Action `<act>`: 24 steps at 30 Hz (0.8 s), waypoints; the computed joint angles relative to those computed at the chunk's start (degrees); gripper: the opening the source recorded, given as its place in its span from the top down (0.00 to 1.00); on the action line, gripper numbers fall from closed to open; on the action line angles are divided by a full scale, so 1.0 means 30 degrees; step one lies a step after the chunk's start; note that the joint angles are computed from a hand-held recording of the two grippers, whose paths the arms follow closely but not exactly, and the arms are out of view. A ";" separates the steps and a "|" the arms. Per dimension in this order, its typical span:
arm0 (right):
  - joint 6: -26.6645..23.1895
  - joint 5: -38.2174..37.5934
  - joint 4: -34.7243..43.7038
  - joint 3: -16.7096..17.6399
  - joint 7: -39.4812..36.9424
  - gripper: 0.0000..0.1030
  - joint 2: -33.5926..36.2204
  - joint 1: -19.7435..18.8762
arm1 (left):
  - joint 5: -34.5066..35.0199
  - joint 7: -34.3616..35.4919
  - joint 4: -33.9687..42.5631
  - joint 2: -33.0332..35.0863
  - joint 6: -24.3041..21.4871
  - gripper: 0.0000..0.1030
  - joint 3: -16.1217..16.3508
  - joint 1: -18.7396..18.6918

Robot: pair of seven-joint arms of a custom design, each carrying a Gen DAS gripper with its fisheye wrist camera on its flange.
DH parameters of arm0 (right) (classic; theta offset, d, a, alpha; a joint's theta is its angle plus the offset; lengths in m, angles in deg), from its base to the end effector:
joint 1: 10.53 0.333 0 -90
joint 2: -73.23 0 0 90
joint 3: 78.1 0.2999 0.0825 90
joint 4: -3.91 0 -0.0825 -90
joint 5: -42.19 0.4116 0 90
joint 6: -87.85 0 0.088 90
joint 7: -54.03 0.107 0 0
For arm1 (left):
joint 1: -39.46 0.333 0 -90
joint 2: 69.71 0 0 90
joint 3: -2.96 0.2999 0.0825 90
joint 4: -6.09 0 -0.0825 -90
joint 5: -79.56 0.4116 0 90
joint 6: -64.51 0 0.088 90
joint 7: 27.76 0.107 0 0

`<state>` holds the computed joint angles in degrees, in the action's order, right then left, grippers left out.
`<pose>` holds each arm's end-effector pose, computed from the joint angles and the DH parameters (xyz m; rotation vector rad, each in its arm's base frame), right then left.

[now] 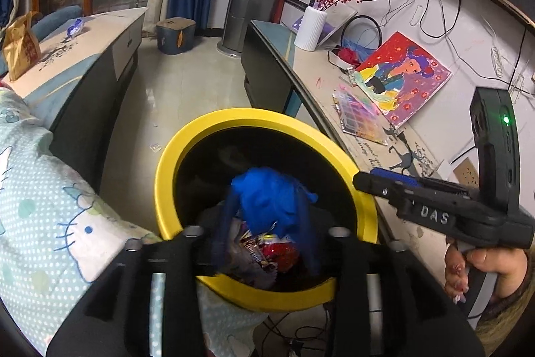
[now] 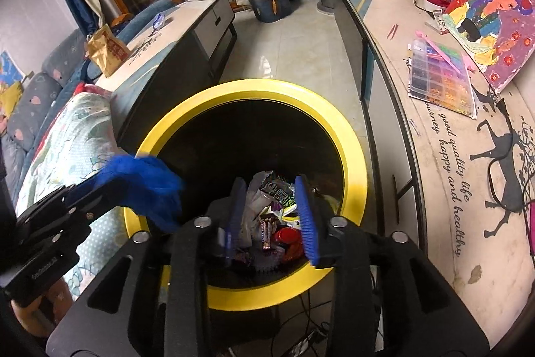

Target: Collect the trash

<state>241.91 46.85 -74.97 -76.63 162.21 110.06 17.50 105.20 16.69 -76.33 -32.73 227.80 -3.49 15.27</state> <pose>0.6893 0.3814 0.3900 -1.8628 1.6412 -0.2251 0.6702 -0.4002 0.3759 -1.8030 1.9288 -1.0135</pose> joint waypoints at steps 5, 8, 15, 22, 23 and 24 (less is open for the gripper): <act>0.0767 -0.0524 -0.1294 -0.0580 0.0821 0.50 -0.0960 0.0355 | 0.0128 0.0079 -0.0181 -0.0129 0.0874 0.12 -0.0026 0.0002; 0.1360 -0.1140 -0.2234 -0.1077 0.1748 0.42 -0.1683 0.0667 | 0.0889 -0.1004 -0.0492 -0.0525 0.1131 0.07 0.1007 -0.0769; 0.2859 -0.2860 -0.4131 -0.2015 0.3821 0.20 -0.3191 0.1435 | 0.3622 -0.4273 -0.1769 -0.1970 0.1660 0.06 0.2789 -0.1937; 0.4323 -0.5564 -0.5289 -0.3289 0.6384 0.13 -0.4260 0.2697 | 0.7365 -0.8367 -0.3654 -0.3987 0.1381 0.06 0.3657 -0.2420; 0.4567 -0.6147 -0.5438 -0.3616 0.6893 0.11 -0.4386 0.3009 | 0.7964 -0.9011 -0.3943 -0.4310 0.1181 0.06 0.3757 -0.2501; 0.4874 -0.6834 -0.5589 -0.3967 0.7385 0.11 -0.4523 0.3373 | 0.8460 -0.9556 -0.4171 -0.4568 0.1063 0.06 0.3768 -0.2500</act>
<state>256.54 26.35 -91.74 -88.53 184.36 96.49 27.62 130.59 -11.98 -88.85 -46.44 230.99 7.82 7.77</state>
